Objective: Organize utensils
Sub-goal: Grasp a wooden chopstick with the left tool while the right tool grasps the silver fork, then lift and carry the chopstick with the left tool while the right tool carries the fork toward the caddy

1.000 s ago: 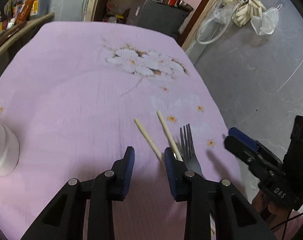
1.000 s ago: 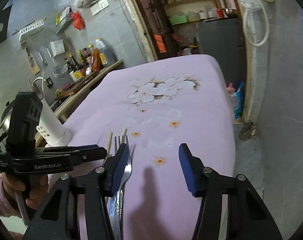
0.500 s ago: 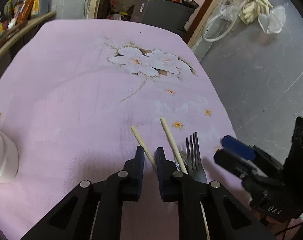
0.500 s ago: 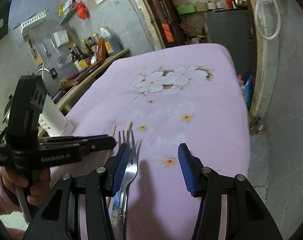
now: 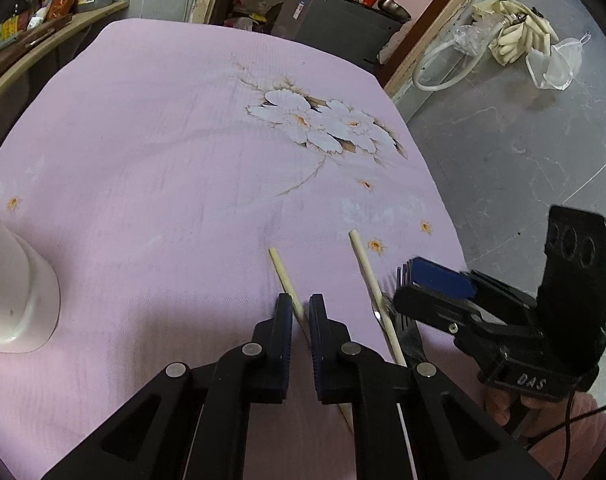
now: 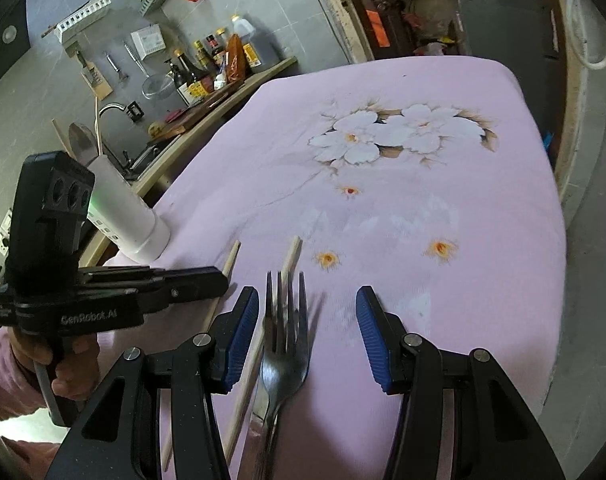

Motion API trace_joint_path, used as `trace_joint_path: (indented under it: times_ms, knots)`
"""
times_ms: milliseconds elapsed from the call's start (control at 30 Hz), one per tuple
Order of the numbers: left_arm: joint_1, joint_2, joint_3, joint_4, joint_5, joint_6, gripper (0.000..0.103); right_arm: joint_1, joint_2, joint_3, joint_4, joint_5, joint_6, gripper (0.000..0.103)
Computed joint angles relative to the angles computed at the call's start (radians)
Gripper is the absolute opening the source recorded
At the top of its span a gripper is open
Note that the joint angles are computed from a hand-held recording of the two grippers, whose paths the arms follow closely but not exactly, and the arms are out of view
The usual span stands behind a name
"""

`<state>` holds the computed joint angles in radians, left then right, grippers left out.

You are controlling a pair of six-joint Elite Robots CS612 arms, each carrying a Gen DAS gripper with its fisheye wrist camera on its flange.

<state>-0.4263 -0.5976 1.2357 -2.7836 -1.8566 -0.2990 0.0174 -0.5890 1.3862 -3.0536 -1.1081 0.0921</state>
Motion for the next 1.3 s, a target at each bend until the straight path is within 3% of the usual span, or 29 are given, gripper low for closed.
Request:
trace_joint_path:
  times_ms: [267, 433, 700, 1067, 1300]
  knots:
    - [0.002, 0.001, -0.001, 0.000, -0.009, -0.008, 0.009, -0.004, -0.001, -0.003, 0.023, 0.038, -0.028, 0.018]
    - [0.002, 0.003, -0.014, 0.030, -0.011, 0.000, 0.010, -0.006, -0.013, 0.017, 0.006, 0.026, -0.005, 0.018]
    - [-0.003, 0.017, -0.071, 0.136, -0.015, 0.045, 0.010, -0.026, -0.044, 0.092, -0.082, -0.022, 0.136, 0.018]
    - [-0.029, 0.008, -0.063, 0.130, 0.077, 0.104, 0.010, -0.023, -0.037, 0.090, -0.046, -0.031, 0.195, 0.018]
    - [-0.017, 0.012, -0.070, 0.138, 0.031, 0.058, 0.008, -0.030, -0.038, 0.074, 0.026, 0.025, 0.199, 0.018]
